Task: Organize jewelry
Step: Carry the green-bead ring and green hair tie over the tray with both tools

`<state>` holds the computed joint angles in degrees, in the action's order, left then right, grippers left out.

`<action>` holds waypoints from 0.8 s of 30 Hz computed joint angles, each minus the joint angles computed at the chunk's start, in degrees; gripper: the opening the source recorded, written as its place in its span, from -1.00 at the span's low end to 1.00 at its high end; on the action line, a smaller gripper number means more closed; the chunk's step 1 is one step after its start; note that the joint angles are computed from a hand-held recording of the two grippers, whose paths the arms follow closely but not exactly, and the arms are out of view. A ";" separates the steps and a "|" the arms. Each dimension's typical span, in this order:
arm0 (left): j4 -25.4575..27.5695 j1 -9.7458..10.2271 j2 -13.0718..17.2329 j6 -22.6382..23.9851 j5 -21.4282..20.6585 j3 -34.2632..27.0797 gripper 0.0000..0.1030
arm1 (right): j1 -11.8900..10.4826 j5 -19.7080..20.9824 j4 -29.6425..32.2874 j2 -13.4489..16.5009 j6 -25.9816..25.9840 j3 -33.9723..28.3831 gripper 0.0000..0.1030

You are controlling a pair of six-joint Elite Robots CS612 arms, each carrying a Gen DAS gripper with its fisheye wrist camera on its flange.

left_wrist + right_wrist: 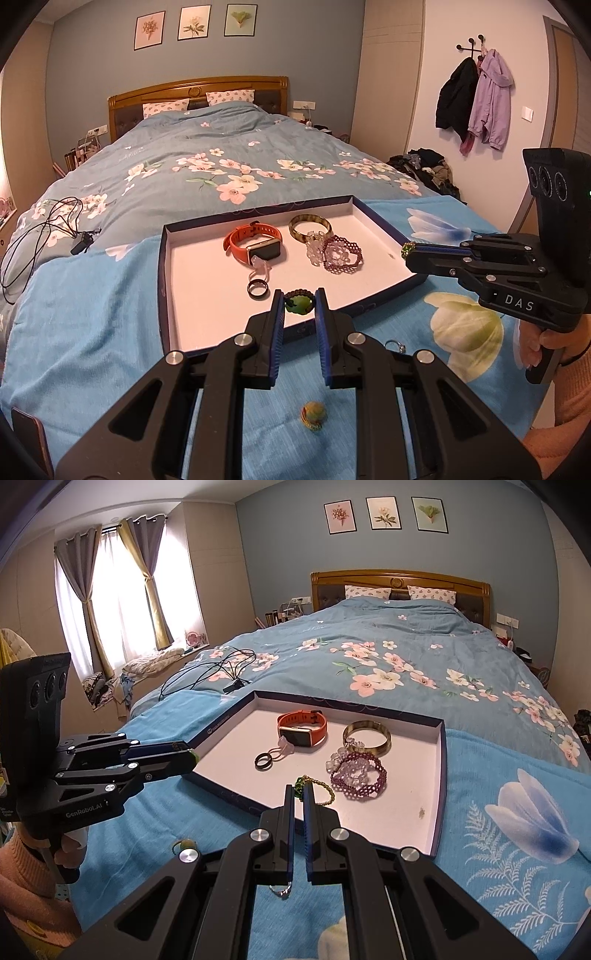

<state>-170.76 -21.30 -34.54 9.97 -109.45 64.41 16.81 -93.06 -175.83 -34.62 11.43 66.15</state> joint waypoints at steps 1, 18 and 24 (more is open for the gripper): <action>-0.08 -0.04 -0.06 -0.01 0.05 0.09 -0.67 | -0.04 0.01 0.11 0.07 0.03 -0.16 -0.94; 1.33 -0.20 1.73 -0.80 1.26 -3.33 -0.67 | -0.53 -0.91 2.12 1.69 0.22 -3.33 -0.94; 1.96 -0.35 2.38 -1.14 1.96 -4.45 -0.67 | -0.65 -0.84 2.64 1.98 0.44 -3.83 -0.94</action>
<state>-168.80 -21.65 -32.16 8.83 -107.48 59.96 16.16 -93.90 -173.20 -32.64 11.87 62.32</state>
